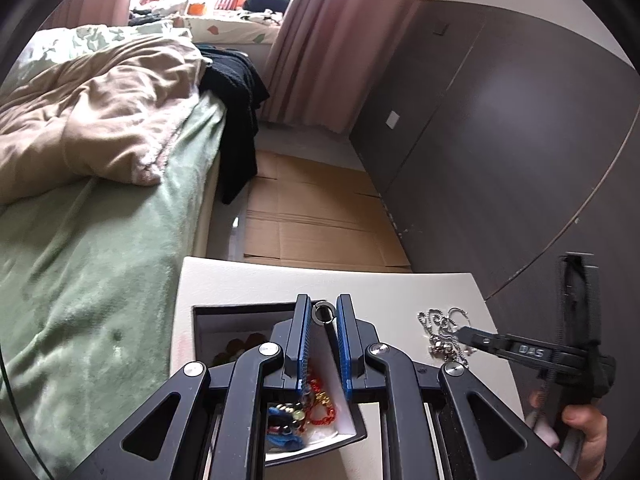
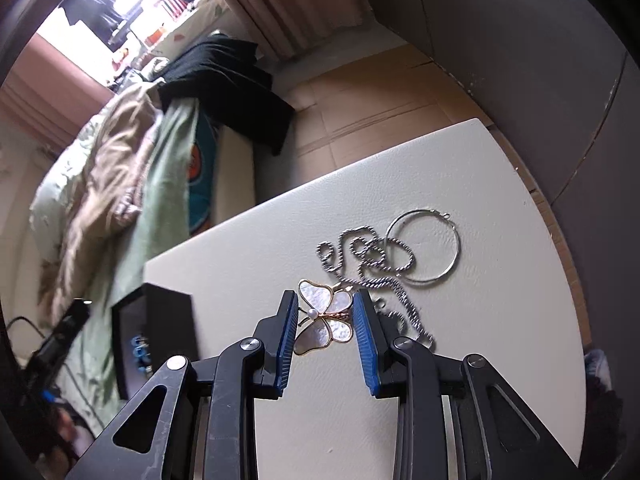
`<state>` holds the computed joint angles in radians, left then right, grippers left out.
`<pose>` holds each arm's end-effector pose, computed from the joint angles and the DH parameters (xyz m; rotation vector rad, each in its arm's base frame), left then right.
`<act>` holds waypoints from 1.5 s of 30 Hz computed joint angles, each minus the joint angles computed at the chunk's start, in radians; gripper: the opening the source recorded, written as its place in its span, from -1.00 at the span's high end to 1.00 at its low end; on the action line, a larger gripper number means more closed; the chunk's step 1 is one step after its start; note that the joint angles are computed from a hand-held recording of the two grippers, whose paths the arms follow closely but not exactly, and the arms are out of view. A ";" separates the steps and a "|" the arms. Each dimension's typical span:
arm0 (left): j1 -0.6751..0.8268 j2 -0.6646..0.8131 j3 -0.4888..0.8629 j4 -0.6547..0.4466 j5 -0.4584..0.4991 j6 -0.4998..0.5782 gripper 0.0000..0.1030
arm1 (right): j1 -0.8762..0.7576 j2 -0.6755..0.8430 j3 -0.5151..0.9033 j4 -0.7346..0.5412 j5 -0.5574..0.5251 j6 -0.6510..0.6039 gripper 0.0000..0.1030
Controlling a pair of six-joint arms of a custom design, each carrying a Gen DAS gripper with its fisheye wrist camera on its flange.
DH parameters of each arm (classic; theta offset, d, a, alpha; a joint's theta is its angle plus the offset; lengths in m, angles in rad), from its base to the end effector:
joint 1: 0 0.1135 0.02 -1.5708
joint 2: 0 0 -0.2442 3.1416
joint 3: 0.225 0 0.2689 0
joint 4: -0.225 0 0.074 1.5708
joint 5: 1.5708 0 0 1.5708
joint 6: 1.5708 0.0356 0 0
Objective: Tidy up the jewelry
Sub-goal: 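Open the left gripper over the box while the right carries the butterfly pendant there and opens, then move both grippers back to the tangled silver chains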
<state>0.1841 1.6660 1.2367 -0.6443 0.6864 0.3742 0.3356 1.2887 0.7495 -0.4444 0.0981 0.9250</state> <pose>0.3531 0.0428 0.2128 0.4459 2.3761 -0.6587 0.2546 0.0851 0.1738 0.7885 2.4654 0.3585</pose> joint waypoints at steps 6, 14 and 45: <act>0.040 0.032 0.032 -0.016 0.049 -0.030 0.73 | 0.063 -0.053 -0.002 0.004 0.038 0.020 0.42; 0.092 0.059 0.064 -0.033 0.064 -0.085 -0.61 | 0.145 -0.030 0.030 0.046 0.059 0.032 0.42; 0.117 0.199 0.214 -0.069 0.005 -0.168 -0.61 | 0.198 0.344 0.182 0.542 -0.146 0.052 -0.24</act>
<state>0.3013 1.8649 1.4506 -0.7131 0.6917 0.2065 0.5335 1.6326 0.9311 0.0976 -0.0480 0.9773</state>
